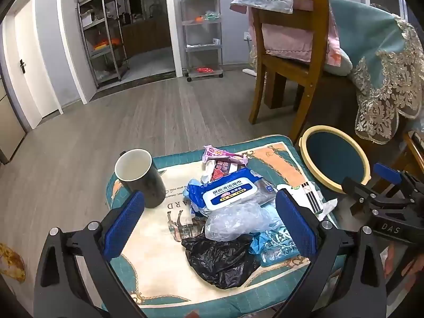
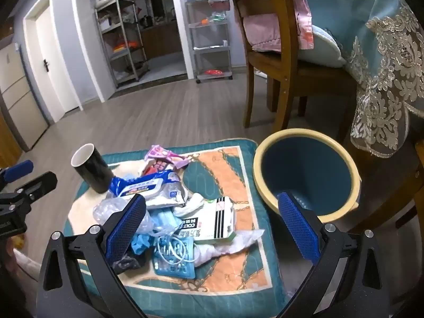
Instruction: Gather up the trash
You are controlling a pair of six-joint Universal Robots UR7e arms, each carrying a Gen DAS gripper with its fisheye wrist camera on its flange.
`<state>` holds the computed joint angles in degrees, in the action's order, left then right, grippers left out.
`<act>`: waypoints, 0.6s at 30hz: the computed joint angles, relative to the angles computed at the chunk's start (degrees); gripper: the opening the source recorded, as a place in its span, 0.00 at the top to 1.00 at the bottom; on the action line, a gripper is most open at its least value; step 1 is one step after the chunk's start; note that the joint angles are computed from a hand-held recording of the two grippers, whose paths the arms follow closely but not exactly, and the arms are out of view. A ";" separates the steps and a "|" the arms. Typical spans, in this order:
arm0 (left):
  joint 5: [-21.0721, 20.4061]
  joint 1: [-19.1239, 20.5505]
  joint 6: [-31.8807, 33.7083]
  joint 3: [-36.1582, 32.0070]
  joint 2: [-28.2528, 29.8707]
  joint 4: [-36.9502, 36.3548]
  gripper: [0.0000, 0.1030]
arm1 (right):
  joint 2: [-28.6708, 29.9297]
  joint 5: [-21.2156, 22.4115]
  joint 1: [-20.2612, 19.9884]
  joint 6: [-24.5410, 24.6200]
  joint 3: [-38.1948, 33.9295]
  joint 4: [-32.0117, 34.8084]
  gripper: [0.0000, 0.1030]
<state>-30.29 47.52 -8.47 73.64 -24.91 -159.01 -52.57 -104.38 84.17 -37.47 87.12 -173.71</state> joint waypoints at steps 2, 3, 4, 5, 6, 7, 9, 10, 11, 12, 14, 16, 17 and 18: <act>0.10 0.01 0.16 -0.04 0.06 -0.18 0.06 | 0.05 -0.02 -0.02 -0.10 -0.05 -0.05 0.03; 0.26 -0.07 0.06 -0.17 0.39 -0.23 0.06 | 0.08 -0.06 -0.04 -0.06 -0.10 0.01 0.03; 0.28 -0.07 0.11 -0.24 0.49 -0.31 0.06 | 0.15 -0.23 0.03 -0.36 -0.01 -0.40 0.03; 0.35 -0.07 0.11 -0.32 0.60 -0.33 0.06 | 0.15 -0.23 0.03 -0.27 0.01 -0.41 0.03; 0.45 -0.07 0.09 -0.45 0.74 -0.29 0.06 | 0.11 -0.17 0.01 -0.19 0.04 -0.38 0.03; 0.52 -0.06 0.07 -0.61 0.90 -0.23 0.06 | 0.05 -0.08 -0.01 -0.16 0.10 -0.41 0.03; 0.78 -0.04 -0.03 -1.05 1.29 -0.10 0.06 | 0.25 -0.44 0.08 -0.36 -0.11 -0.34 0.03; -0.05 -0.04 0.78 0.26 0.18 -1.44 0.06 | 0.27 -0.56 0.12 -0.35 -0.19 -0.31 0.03; -0.11 -0.04 0.70 0.33 0.17 -1.57 0.06 | 0.25 -0.59 0.13 -0.29 -0.25 -0.21 0.03; -0.19 -0.05 0.63 0.39 0.16 -1.68 0.06 | 0.36 -0.56 0.06 -0.38 -0.23 -0.30 0.03; -0.28 -0.23 0.25 0.60 -0.30 -1.17 0.06 | 0.37 -0.70 0.14 -0.48 -0.02 -0.55 0.03; -0.43 -0.22 0.22 0.69 -0.39 -1.19 0.06 | 0.24 -0.62 0.05 -0.18 -0.07 -0.26 0.03; -0.46 -0.39 -0.12 0.94 -0.72 -0.80 0.06 | 0.23 -0.56 -0.04 -0.14 -0.18 -0.08 0.03; -0.40 -0.46 -0.22 0.99 -0.78 -0.65 0.06 | 0.16 -0.55 -0.13 -0.06 -0.19 0.10 0.03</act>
<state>-30.69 47.06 -8.69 74.62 -25.69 -159.66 -52.41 -104.92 84.05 -37.53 86.94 -173.61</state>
